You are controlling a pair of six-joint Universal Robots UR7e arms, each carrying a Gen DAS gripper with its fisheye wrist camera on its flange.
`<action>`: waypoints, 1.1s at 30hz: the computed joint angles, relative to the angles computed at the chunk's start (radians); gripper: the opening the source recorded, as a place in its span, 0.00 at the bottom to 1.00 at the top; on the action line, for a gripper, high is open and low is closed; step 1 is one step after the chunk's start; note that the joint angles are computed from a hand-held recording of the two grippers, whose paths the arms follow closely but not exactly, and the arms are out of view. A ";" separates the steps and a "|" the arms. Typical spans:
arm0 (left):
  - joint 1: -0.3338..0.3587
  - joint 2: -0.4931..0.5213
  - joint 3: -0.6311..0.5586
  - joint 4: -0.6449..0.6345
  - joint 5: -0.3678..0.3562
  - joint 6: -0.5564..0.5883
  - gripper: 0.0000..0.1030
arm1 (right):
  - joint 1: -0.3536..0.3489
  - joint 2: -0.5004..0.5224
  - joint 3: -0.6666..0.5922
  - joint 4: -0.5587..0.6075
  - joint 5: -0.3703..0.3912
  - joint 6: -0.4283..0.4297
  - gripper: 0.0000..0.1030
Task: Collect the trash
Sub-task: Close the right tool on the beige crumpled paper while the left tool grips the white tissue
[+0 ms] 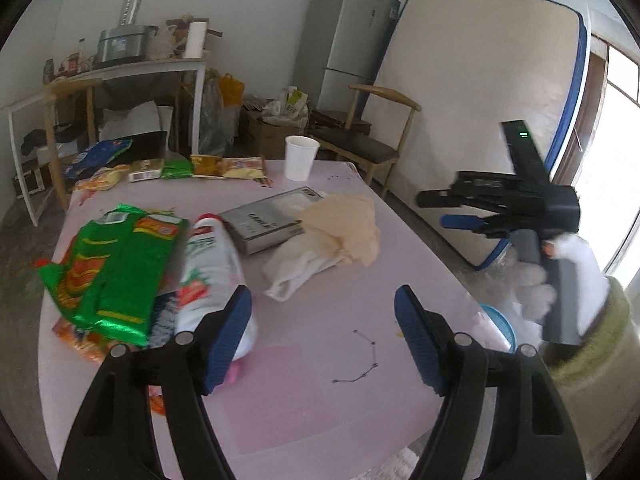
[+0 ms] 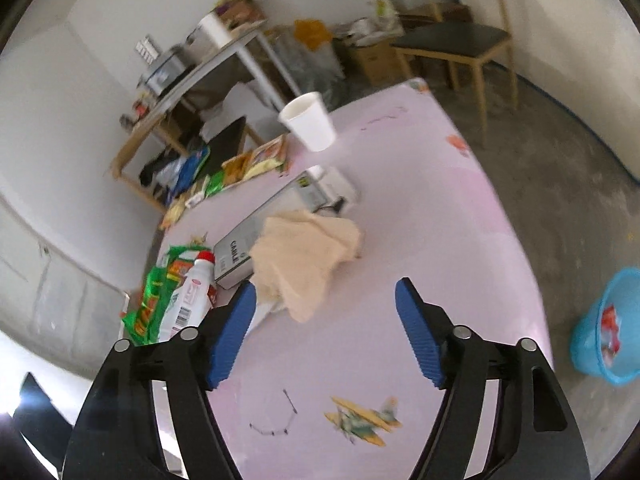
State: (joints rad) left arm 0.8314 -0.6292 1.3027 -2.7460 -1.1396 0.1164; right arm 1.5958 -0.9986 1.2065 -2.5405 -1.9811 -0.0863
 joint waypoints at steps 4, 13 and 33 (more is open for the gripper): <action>0.023 -0.047 0.047 -0.019 -0.034 -0.004 0.70 | 0.020 0.092 -0.097 0.018 -0.054 -0.049 0.74; 0.034 -0.095 0.135 -0.038 -0.082 0.051 0.70 | 0.012 0.224 -0.263 0.101 -0.103 -0.087 0.75; 0.002 0.098 -0.081 0.021 -0.065 0.096 0.70 | -0.045 0.067 -0.028 -0.091 0.029 0.011 0.00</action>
